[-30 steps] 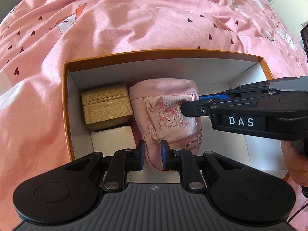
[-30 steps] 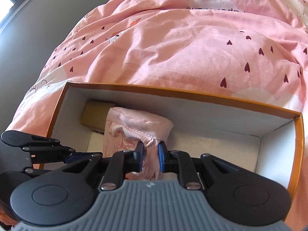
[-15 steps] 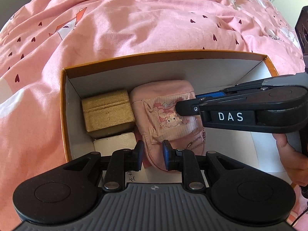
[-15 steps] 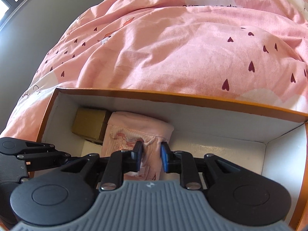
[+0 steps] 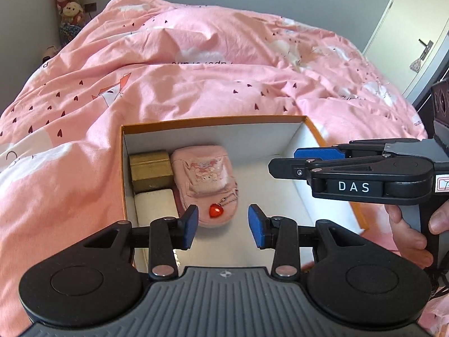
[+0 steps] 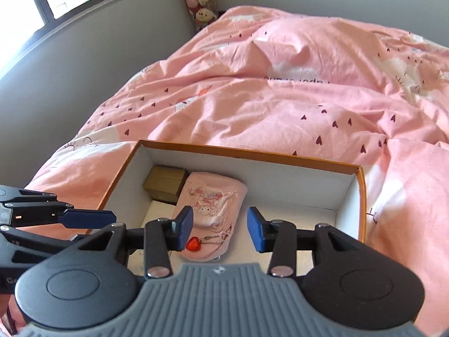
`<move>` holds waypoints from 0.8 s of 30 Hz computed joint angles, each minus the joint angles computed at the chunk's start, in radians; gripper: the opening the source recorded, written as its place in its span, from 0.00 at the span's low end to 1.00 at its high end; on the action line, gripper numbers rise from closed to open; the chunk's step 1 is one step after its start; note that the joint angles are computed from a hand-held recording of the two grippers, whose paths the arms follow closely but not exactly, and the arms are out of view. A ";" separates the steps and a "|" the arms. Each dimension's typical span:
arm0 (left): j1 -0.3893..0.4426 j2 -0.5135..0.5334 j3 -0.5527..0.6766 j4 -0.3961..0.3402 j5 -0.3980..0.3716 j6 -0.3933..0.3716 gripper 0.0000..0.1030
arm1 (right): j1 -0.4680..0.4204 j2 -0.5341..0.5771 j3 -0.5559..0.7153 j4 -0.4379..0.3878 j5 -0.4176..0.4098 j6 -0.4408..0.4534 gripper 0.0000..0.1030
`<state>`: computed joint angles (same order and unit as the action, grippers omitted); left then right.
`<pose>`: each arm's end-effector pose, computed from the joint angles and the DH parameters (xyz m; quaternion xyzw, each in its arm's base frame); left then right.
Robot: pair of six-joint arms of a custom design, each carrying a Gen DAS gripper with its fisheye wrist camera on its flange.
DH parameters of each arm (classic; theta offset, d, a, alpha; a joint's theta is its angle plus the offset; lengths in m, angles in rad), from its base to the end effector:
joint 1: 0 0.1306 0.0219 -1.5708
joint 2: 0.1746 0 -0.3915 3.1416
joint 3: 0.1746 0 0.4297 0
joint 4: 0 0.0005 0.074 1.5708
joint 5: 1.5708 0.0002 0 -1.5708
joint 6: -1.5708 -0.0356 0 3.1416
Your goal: Organize objects
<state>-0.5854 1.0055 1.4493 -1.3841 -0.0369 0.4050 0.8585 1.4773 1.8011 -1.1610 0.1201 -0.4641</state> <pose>0.2716 -0.1791 0.5885 0.0799 0.9472 -0.1319 0.2811 0.3526 0.4011 0.5762 -0.1614 0.9180 0.1756 0.3169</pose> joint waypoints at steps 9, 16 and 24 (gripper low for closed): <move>-0.116 -0.133 -0.152 -0.024 -0.057 0.225 0.44 | 0.132 -0.231 -0.248 0.026 0.078 -0.158 0.51; -0.114 -0.192 -0.303 -0.010 -0.033 0.341 0.45 | 0.206 -0.241 -0.307 0.001 0.223 -0.169 0.56; -0.138 -0.226 -0.353 -0.002 -0.041 0.364 0.58 | 0.213 -0.234 -0.326 -0.090 0.122 -0.268 0.56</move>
